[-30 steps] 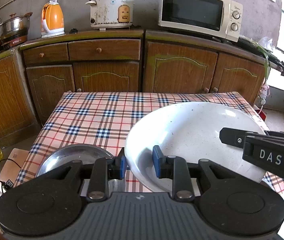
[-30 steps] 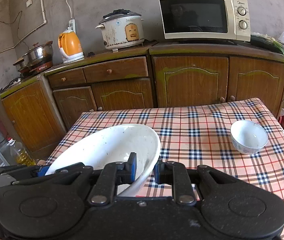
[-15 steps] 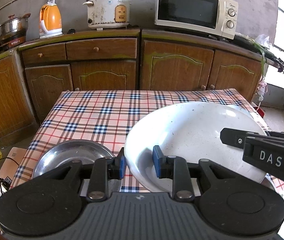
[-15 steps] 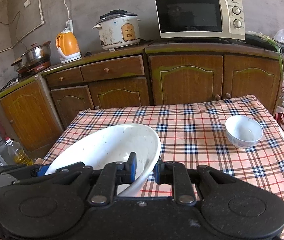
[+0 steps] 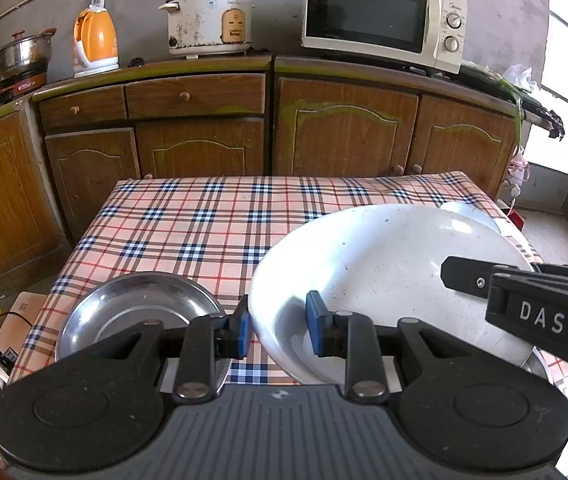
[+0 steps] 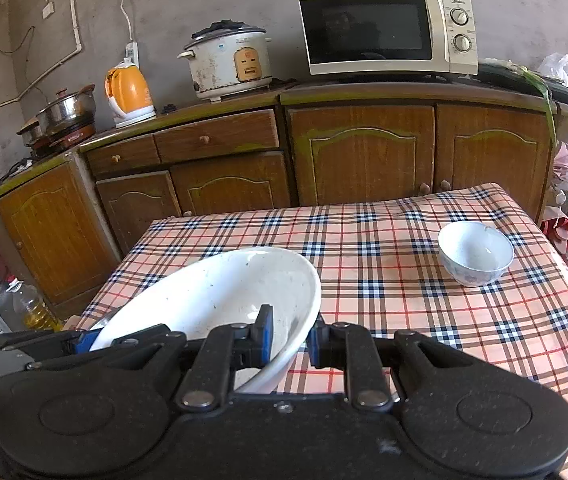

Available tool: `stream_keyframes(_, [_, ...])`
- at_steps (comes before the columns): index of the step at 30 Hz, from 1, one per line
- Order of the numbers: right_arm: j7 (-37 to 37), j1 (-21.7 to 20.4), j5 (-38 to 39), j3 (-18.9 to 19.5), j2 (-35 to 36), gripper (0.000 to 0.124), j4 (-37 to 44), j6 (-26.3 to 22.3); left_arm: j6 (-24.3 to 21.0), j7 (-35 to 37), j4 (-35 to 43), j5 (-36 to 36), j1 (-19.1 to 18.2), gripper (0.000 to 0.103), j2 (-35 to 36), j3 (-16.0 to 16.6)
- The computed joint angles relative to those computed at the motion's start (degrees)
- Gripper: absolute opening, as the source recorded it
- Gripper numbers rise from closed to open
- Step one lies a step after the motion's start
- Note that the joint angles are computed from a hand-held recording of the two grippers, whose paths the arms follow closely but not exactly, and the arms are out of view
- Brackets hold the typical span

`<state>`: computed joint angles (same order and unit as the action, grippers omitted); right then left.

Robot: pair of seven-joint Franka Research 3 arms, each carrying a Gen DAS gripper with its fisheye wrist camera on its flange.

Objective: Organize plates and bowls

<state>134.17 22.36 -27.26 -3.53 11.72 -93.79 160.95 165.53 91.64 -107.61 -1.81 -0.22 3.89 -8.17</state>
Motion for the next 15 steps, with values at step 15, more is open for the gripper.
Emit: stream_keyframes(15, [4.8,-1.0,-4.2,0.3,-3.1,0.023,-4.5,0.9,1.0,0.5,-2.1,-0.7,-0.9,0.028,-1.0,-0.3])
